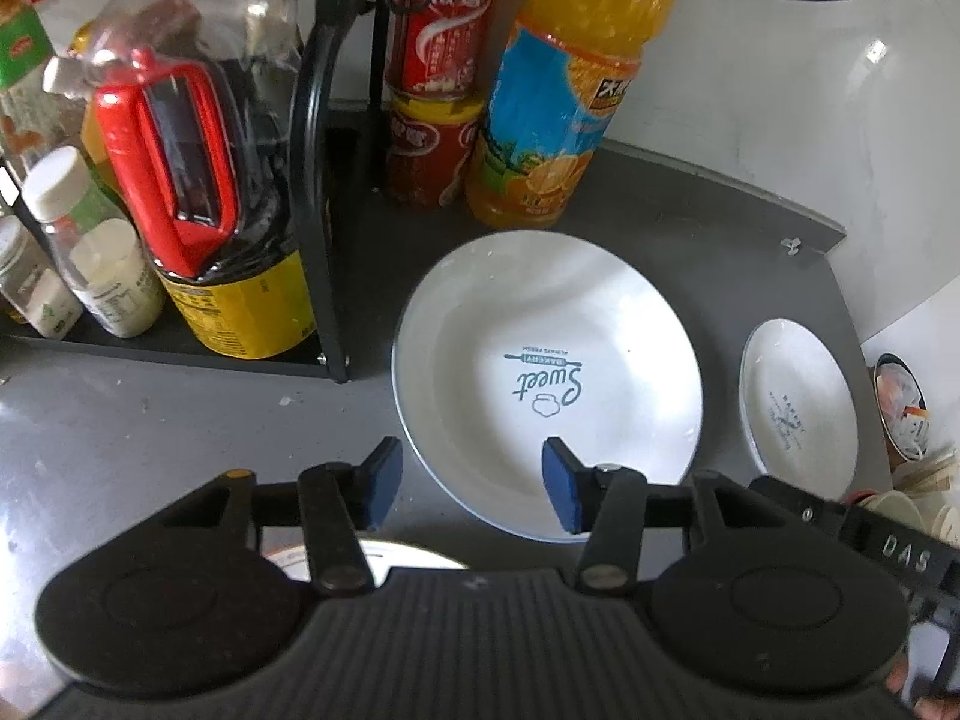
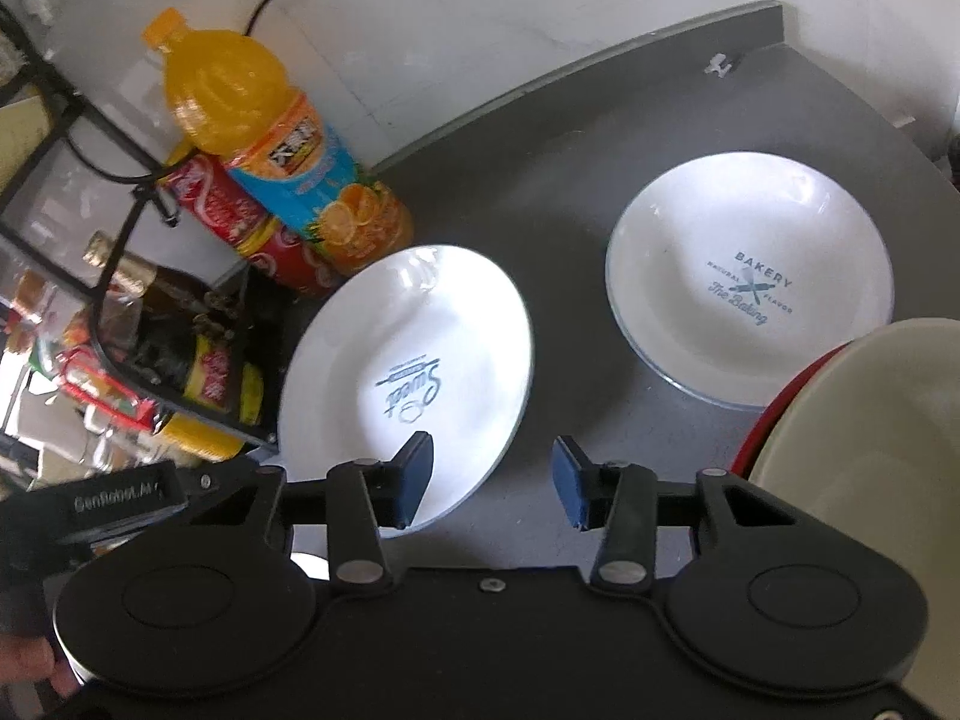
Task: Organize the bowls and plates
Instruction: 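Move both grippers toward the rim of the 'Sweet' plate, then close both grippers on the rim of the 'Sweet' plate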
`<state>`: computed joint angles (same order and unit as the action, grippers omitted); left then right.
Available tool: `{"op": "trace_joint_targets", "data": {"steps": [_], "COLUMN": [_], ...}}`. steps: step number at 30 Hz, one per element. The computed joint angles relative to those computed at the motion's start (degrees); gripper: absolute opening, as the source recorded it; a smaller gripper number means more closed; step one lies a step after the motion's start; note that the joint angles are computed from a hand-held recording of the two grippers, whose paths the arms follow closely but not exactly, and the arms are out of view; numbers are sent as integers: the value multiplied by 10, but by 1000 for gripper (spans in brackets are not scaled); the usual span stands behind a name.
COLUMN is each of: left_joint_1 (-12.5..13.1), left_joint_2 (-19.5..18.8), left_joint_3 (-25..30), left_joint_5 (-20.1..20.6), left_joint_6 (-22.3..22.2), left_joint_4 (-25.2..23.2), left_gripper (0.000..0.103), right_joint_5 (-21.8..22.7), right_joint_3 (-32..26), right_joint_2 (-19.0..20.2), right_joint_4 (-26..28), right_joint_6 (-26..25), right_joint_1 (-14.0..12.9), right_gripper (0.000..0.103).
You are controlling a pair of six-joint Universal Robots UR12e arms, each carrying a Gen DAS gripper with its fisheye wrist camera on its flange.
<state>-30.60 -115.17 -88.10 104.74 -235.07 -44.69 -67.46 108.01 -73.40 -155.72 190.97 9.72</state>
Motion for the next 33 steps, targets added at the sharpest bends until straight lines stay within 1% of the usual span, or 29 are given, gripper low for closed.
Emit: {"op": "trace_joint_targets", "data": {"steps": [3, 6, 11, 16, 18, 22, 26, 28, 31, 33], "left_joint_1": [4, 8, 14, 20, 23, 26, 27, 28, 30, 32], "left_joint_2": [-3, -5, -7, -10, -12, -16, -21, -24, -26, -27], "left_joint_3": [-5, -10, -21, -31, -36, -41, -39, -37, -38, -40], "left_joint_5": [-6, -11, -16, -22, -26, -30, -35, -36, -39, -44], "left_joint_6": [5, 9, 9, -2, -11, -19, -17, -17, -25, -30], "left_joint_4": [7, 17, 29, 43, 51, 59, 53, 50, 49, 56], "left_gripper": [48, 47, 47, 47, 47, 47, 39, 39, 35, 33], "right_joint_5": [-4, -5, -19, -39, -53, -63, -80, -78, -75, -76], "right_joint_3": [-6, -12, -24, -35, -43, -60, -77, -82, -87, -91], "right_joint_2": [7, 15, 26, 38, 45, 61, 73, 76, 83, 88], "right_joint_4": [5, 5, 12, 14, 20, 35, 53, 62, 59, 61], "right_joint_6": [8, 15, 17, 22, 33, 50, 48, 45, 31, 36], "right_joint_1": [3, 7, 15, 24, 28, 30, 34, 35, 36, 36], "right_gripper": [39, 38, 38, 38, 38, 32, 30, 29, 28, 27]}}
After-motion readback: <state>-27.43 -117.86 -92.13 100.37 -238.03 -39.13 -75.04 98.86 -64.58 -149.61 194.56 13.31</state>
